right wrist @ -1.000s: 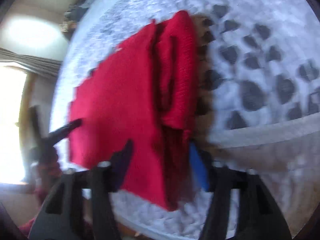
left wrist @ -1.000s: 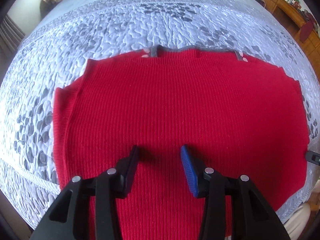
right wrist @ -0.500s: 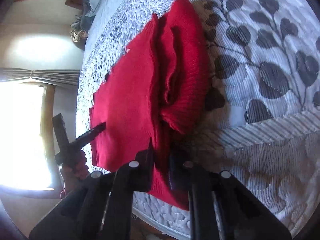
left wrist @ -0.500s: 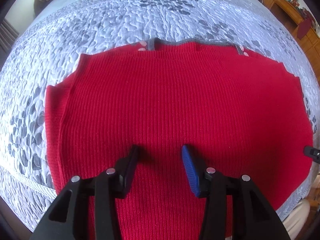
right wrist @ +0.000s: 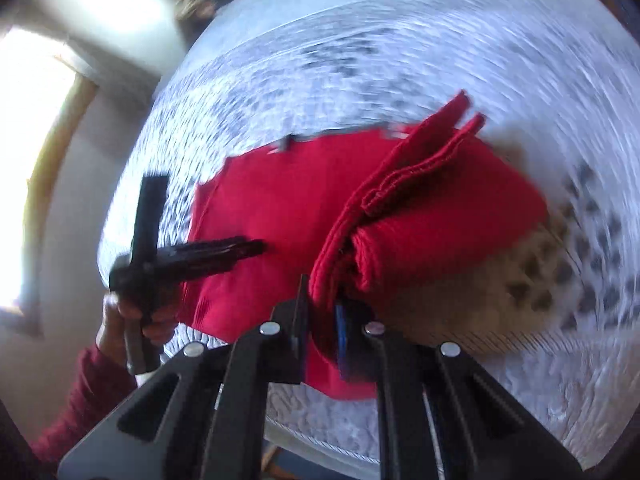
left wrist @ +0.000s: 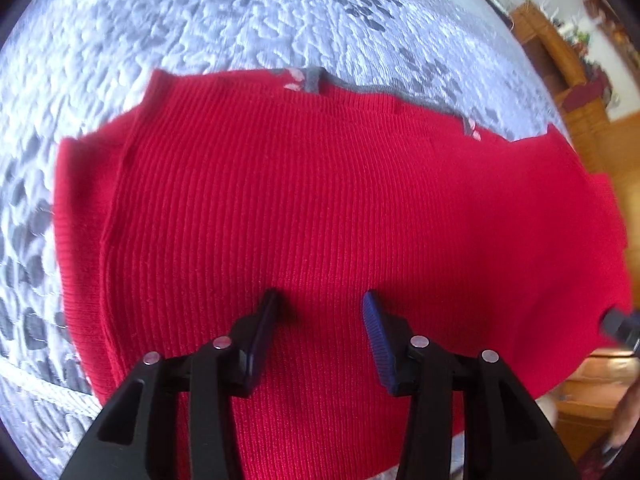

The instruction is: Fold small clothes

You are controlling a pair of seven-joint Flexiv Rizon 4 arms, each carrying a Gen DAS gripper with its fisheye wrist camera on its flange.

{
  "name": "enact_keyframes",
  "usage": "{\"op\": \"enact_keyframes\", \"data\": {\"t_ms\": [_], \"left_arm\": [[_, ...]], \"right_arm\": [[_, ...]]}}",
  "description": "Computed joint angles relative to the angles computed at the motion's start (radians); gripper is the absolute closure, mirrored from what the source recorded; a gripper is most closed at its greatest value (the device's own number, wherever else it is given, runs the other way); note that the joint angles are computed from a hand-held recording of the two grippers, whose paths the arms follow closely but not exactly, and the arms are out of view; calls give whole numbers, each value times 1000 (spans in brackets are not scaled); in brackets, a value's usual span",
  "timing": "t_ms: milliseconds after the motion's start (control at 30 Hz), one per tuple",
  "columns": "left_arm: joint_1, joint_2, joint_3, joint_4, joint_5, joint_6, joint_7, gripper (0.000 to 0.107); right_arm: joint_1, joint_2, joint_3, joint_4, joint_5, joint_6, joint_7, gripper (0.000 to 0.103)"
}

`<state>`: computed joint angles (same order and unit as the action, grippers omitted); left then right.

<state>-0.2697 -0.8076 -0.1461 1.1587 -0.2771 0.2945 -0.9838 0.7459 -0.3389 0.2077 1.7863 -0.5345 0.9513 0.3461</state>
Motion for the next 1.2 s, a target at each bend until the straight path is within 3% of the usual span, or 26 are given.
{"op": "enact_keyframes", "data": {"t_ms": [133,167,200,233,333,367,433,600,700,767,900,1000,1167,1200], "left_arm": [[24,-28,-12,-44,-40,-70,-18,65],[29,-31,-15,-46,-49,-78,-21,65],[33,-33,-17,-47,-58,-86,-23,65],[37,-34,-18,-48,-65,-92,-24,66],[48,-38,-22,-47,-84,-100,-24,67],[50,-38,-24,-45,-88,-100,-23,67],[55,-31,-22,-37,-91,-102,-17,67],[38,-34,-15,-47,-75,-91,-28,67],[15,-40,-9,-61,-53,-75,-42,67],[5,-32,-4,-54,-34,-60,-38,67],[-8,-29,3,-66,-3,-63,-37,67],[-8,-35,3,-83,0,-81,-44,67],[0,-40,-5,-84,-18,-93,-50,62],[1,-39,-5,-83,-20,-94,-50,62]], "right_arm": [[3,-159,28,-222,88,-99,-229,91],[8,-187,27,-250,105,-99,-268,87],[12,-210,28,-277,128,-101,-299,77],[21,-221,19,-276,140,-67,-297,71],[63,-192,-41,-194,104,88,-228,70],[77,-177,-57,-178,84,98,-205,67],[113,-131,-94,-133,15,94,-140,51],[106,-80,-59,-95,-35,35,-85,50],[96,-94,-30,-97,-18,2,-91,42],[89,-124,-18,-111,0,10,-111,42],[99,-185,3,-195,48,-83,-218,40],[116,-194,-18,-174,35,11,-206,40],[132,-235,-19,-257,47,-92,-284,36],[128,-252,-18,-277,55,-97,-311,41]]}}
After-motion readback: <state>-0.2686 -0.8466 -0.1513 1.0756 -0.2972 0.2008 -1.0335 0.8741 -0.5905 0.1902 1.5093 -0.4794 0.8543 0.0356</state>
